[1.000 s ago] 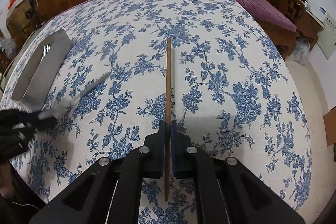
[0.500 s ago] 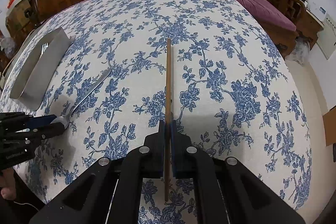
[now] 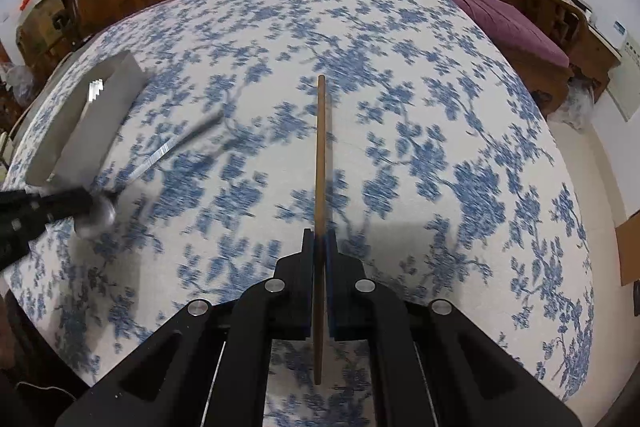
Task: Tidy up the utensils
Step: 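Lift the metal spoon with the left tool while the right holds the chopstick upright, then lower the spoon into the grey tray with the left tool while the right lowers the chopstick in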
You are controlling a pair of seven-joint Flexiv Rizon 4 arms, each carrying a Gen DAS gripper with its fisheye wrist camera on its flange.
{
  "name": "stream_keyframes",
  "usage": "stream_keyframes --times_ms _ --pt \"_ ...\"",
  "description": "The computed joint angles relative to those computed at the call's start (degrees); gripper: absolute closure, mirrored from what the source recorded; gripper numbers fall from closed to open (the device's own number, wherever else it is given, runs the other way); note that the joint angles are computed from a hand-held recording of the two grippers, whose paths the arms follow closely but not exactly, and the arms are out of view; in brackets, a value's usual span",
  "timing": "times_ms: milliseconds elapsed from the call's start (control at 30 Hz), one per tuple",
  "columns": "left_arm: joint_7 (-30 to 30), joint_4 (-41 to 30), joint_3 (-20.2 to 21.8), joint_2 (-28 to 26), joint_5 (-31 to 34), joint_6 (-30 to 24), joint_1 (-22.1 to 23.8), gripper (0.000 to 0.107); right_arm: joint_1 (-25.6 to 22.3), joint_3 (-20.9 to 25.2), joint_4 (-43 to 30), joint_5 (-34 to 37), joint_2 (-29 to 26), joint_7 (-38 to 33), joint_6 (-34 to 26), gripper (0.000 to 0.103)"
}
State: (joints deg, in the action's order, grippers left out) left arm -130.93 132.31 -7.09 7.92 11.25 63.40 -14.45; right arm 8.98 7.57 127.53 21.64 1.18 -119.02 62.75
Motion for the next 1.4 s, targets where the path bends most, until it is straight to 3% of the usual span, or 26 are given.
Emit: stream_keyframes --times_ms 433,800,867,1200,1300,1400 --pt "0.47 4.72 2.50 16.26 3.50 -8.99 8.94 0.107 7.73 3.01 -4.77 7.93 3.72 -1.18 -5.70 0.097" --pt "3.59 8.93 4.35 18.43 0.59 -9.39 13.31 0.105 13.65 5.96 -10.40 10.42 1.72 2.97 -8.69 0.097" --pt "4.09 9.39 4.56 19.18 0.20 -9.18 13.64 0.100 14.23 6.35 -11.36 10.40 0.80 3.67 -8.77 0.097" --pt "6.63 10.83 4.61 27.55 1.19 -13.84 16.09 0.097 15.40 8.71 -14.55 11.21 -3.71 6.70 -9.54 0.096" --pt "7.44 11.11 4.68 30.14 1.45 -15.53 16.67 0.097 15.75 9.54 -14.63 11.24 -4.36 6.72 -8.79 0.094" --pt "7.95 11.37 4.65 32.48 1.36 -16.78 17.06 0.097 15.85 10.12 -14.36 11.73 -4.40 5.86 -7.78 0.082"
